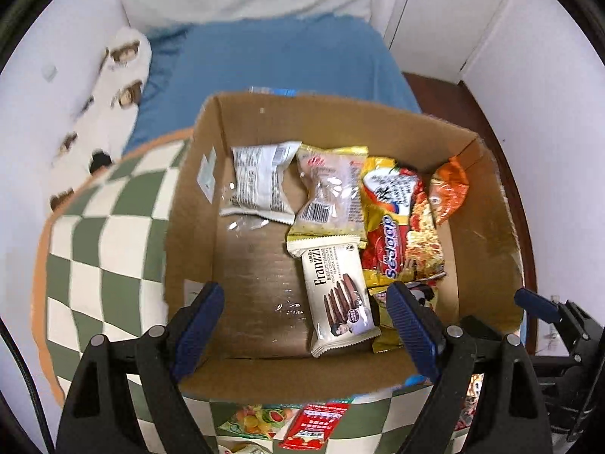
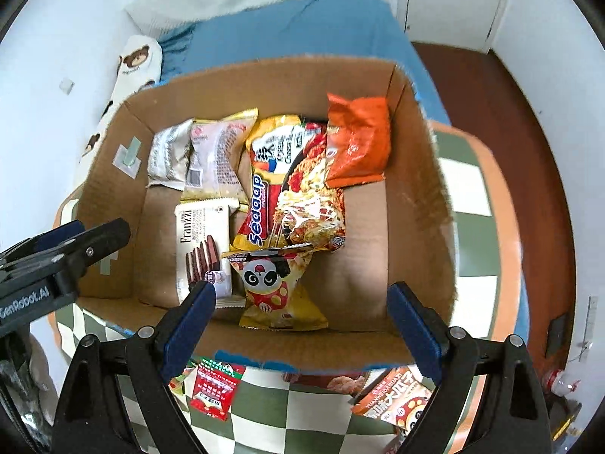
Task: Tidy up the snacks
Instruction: 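Carry both packets into the box and open both tools, then lift both tools out of the box back toward the snack pile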
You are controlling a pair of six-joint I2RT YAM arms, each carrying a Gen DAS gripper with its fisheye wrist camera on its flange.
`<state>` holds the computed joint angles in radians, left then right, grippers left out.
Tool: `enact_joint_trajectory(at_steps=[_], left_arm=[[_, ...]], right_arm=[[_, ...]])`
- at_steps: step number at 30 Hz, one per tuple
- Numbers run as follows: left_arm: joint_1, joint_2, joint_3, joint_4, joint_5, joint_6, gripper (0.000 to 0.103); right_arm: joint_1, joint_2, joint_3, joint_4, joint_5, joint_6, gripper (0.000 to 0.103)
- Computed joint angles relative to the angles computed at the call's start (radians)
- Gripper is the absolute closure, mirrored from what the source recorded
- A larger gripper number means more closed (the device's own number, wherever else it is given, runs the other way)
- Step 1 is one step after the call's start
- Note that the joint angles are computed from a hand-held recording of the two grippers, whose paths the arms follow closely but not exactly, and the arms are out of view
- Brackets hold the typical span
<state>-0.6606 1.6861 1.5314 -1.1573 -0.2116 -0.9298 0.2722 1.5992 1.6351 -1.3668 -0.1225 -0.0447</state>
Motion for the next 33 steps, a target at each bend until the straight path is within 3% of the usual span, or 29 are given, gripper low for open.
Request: enact_joint_trajectory(at_steps=[12,21,28,30,33], left_arm=[[-0.238,-0.080,0.059,-0.106,-0.234,-0.166,0.016],[-0.450,-0.095,0.134,-0.287,-0.394,-0.394,0.015],[-0.519,-0.162,-0.038,-0.281,-0.331,-0.530,0.015],[-0.518,-0.186,-0.152,-0.237,-0.272,-0.547,0.015],[-0.475,-0.205,-0.322,-0.123,-0.142,-0.491,0.015]], right_arm=[[-0.014,-0.266,-0.048,-0.002,0.015,0.026,0.009],[-0.007,-0.433,-0.068,-0.065,0.007,0.043,0.009],[-0.167,-0.515,-0.268,-0.110,-0.118,-0.022,0.009],[-0.222,-0.522,-0.352,-0.112,-0.155,-0.052,0.009],[-0.308,-0.524,-0.493,-0.095,-0.182,-0.098,0.008]])
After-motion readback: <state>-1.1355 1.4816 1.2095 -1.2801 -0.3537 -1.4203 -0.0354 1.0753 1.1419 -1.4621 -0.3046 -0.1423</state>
